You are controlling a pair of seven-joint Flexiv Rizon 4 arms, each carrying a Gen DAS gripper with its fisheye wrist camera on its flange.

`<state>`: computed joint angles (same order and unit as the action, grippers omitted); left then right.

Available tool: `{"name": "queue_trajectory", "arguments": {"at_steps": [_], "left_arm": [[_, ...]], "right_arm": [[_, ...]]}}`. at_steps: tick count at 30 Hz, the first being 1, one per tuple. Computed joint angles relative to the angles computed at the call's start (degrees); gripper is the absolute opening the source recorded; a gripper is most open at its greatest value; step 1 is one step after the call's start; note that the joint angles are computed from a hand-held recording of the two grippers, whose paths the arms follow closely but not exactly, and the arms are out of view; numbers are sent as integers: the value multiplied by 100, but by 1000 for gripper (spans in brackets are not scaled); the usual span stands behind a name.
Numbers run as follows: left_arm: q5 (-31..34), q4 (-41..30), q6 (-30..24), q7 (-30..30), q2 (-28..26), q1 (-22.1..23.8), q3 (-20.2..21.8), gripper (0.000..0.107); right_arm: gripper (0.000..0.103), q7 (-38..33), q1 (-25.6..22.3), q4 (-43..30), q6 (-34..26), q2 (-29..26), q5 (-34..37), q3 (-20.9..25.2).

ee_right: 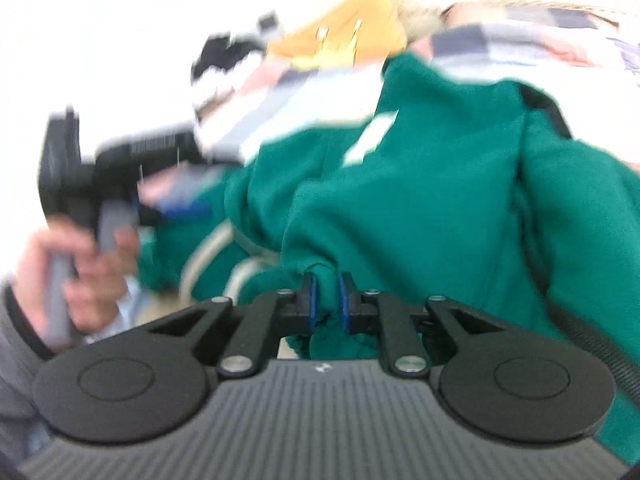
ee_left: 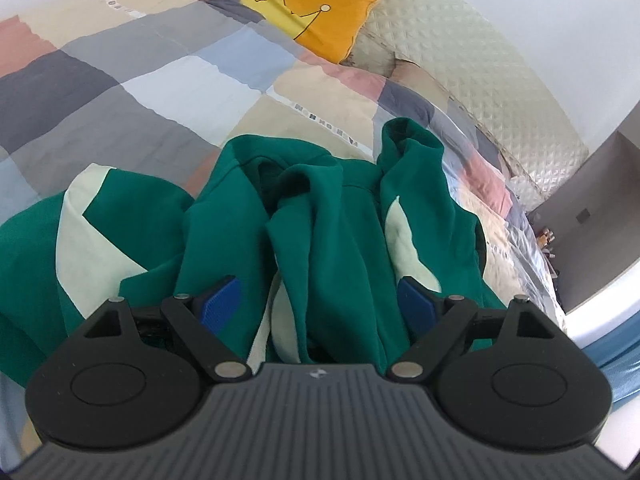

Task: Fold large clothes
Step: 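Lower the sweatshirt onto the bed and open both grippers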

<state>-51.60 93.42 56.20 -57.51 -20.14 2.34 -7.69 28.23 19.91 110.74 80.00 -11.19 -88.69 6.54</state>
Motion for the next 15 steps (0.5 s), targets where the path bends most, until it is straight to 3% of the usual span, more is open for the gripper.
{"name": "queue_trajectory", "arguments": {"at_steps": [5, 15], "left_arm": [[48, -47, 81, -56, -71, -24, -15, 88], [-263, -183, 329, 139, -296, -50, -250, 88]], "right_arm": [[12, -119, -316, 116, -706, 708, -47, -58], [12, -1179, -1340, 75, -1508, 1287, 1301, -201]]}}
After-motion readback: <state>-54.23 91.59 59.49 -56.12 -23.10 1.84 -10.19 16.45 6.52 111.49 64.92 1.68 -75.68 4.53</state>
